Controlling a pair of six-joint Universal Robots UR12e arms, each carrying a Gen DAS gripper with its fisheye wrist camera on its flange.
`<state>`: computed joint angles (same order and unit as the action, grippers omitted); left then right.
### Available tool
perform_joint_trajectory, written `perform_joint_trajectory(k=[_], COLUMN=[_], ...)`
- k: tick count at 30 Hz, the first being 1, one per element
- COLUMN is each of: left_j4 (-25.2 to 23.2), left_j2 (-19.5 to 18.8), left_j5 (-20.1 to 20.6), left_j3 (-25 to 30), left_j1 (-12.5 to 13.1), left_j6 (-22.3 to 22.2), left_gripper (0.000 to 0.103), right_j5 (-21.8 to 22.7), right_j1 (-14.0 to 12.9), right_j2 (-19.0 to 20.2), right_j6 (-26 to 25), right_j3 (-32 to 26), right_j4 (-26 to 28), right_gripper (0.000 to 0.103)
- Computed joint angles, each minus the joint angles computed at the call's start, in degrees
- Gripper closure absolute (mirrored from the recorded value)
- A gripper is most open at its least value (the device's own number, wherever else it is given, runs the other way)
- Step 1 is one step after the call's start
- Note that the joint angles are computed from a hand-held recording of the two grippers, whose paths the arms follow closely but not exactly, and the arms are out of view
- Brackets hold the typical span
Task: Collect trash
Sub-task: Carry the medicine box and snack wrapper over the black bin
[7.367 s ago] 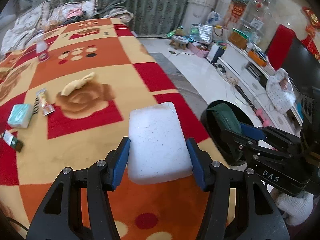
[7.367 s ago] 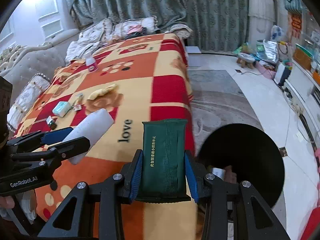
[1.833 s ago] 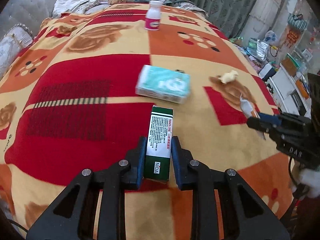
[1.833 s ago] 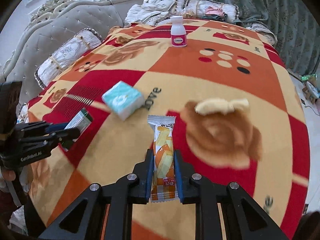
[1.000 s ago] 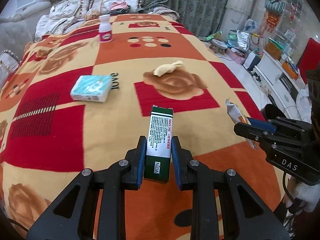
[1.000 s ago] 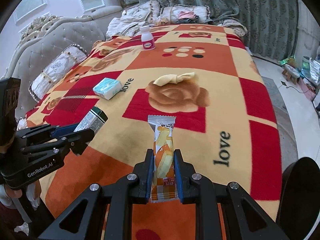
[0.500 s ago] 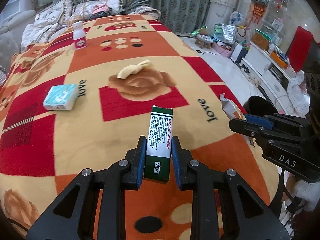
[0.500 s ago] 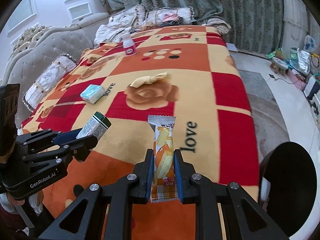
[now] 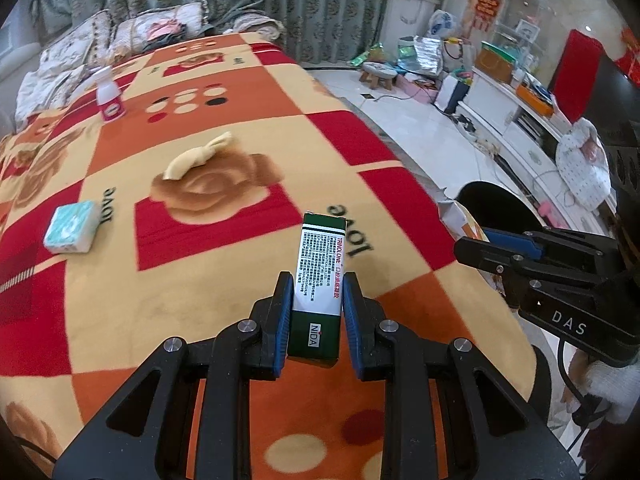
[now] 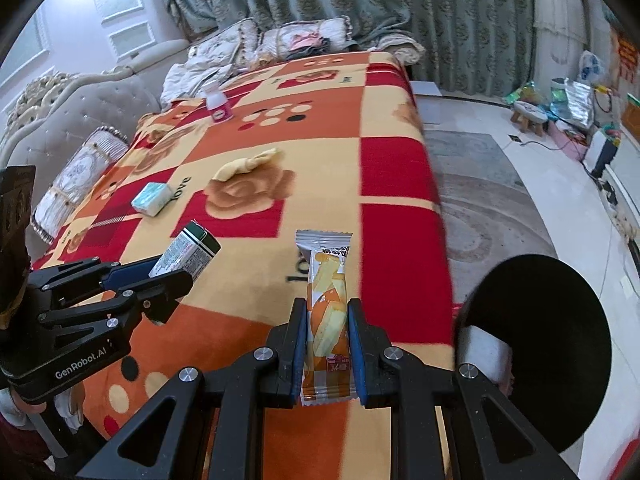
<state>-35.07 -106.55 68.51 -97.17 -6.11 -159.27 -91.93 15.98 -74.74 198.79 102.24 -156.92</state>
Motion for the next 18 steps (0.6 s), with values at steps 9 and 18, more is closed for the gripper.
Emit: perform_joint_trajectory(k=[9,18], left_j4=[-1.6,-3.4], left_j2=[-0.8,-1.9], left_j5=[-1.1,-2.2], left_j3=[1.3,2.8], left_j1=[-2.5,-4.7], left_j6=[1.1,2.2], left_gripper=[0.081,0.081], right_j5=[-1.1,-2.0], right_j1=[-1.8,-3.7], right_j2=[-2.3,-4.2], right_j6=[2.0,4.0], right_j3=[3.1,5.9], right_j4=[-0.2,-0.2], right_gripper=[0.084,0.085])
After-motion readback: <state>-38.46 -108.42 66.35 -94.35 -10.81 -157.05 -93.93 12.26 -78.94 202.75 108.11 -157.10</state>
